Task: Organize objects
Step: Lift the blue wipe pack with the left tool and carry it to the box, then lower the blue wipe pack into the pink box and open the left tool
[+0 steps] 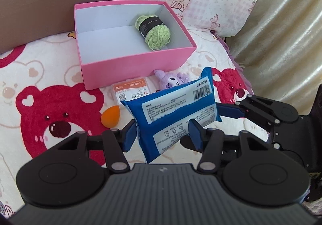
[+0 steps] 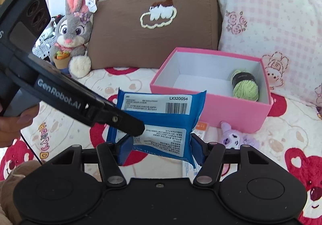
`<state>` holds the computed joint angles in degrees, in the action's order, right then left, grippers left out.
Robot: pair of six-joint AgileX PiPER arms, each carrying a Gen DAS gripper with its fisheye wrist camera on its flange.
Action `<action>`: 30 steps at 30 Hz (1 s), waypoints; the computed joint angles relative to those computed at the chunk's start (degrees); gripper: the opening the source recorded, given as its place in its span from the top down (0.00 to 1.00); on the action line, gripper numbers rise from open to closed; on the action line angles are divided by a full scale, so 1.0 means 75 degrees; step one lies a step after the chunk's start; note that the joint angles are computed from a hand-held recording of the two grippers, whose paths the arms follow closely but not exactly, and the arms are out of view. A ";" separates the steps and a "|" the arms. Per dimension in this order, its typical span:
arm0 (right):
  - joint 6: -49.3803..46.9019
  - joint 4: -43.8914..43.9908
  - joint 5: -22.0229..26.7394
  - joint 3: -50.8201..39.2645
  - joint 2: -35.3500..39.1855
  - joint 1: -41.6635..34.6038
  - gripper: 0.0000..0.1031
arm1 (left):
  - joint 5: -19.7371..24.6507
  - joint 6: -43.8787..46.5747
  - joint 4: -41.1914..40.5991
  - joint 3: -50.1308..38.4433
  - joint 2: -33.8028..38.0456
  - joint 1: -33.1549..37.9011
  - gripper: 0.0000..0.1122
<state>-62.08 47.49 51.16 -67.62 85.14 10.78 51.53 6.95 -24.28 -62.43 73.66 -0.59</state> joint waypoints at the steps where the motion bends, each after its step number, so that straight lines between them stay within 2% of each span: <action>1: -0.0008 -0.0019 0.0103 -0.0162 0.0044 -0.0038 0.35 | 0.0042 -0.0103 0.0083 -0.0162 0.0048 -0.0017 0.53; 6: 0.0287 -0.0073 0.0405 -0.0923 0.0387 -0.0040 0.35 | 0.0001 -0.0321 0.0239 -0.0786 0.0194 0.0044 0.53; 9: 0.0597 -0.0071 0.0279 -0.1313 0.0648 0.0139 0.35 | -0.0062 -0.0691 0.0675 -0.1112 0.0320 -0.0074 0.53; 13: 0.0602 0.0002 0.0297 -0.1709 0.0895 0.0269 0.36 | 0.0317 -0.0769 0.1330 -0.1880 0.0705 -0.0188 0.53; 16: 0.0705 -0.0046 0.0281 -0.2007 0.1067 0.0339 0.36 | 0.0640 -0.0650 0.1399 -0.2499 0.1087 -0.0126 0.53; 19: 0.1050 -0.0176 0.0092 -0.2345 0.1318 0.0453 0.36 | 0.0691 -0.0587 0.1339 -0.2987 0.1448 -0.0068 0.53; 21: 0.1431 -0.0411 -0.0071 -0.2650 0.1570 0.0581 0.36 | 0.0554 -0.0473 0.1281 -0.3196 0.1670 -0.0053 0.53; 23: 0.1577 -0.0552 -0.0294 -0.2835 0.1775 0.0666 0.36 | 0.0072 -0.0115 0.1164 -0.3146 0.1812 -0.0036 0.53; 24: 0.1611 -0.0583 -0.0295 -0.2964 0.1906 0.0675 0.39 | -0.0265 -0.0135 0.1115 -0.3049 0.1860 -0.0012 0.53; 26: 0.1720 -0.0706 -0.0211 -0.3239 0.2175 0.0688 0.44 | -0.0579 -0.0006 0.0811 -0.3034 0.2055 0.0133 0.53; 30: 0.1934 -0.0945 -0.0483 -0.3469 0.2547 0.0766 0.55 | -0.0702 0.0609 -0.0004 -0.3308 0.2592 0.0486 0.53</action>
<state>-47.58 40.40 47.54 -93.64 104.24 16.53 46.26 11.51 -24.31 -87.24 93.10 3.05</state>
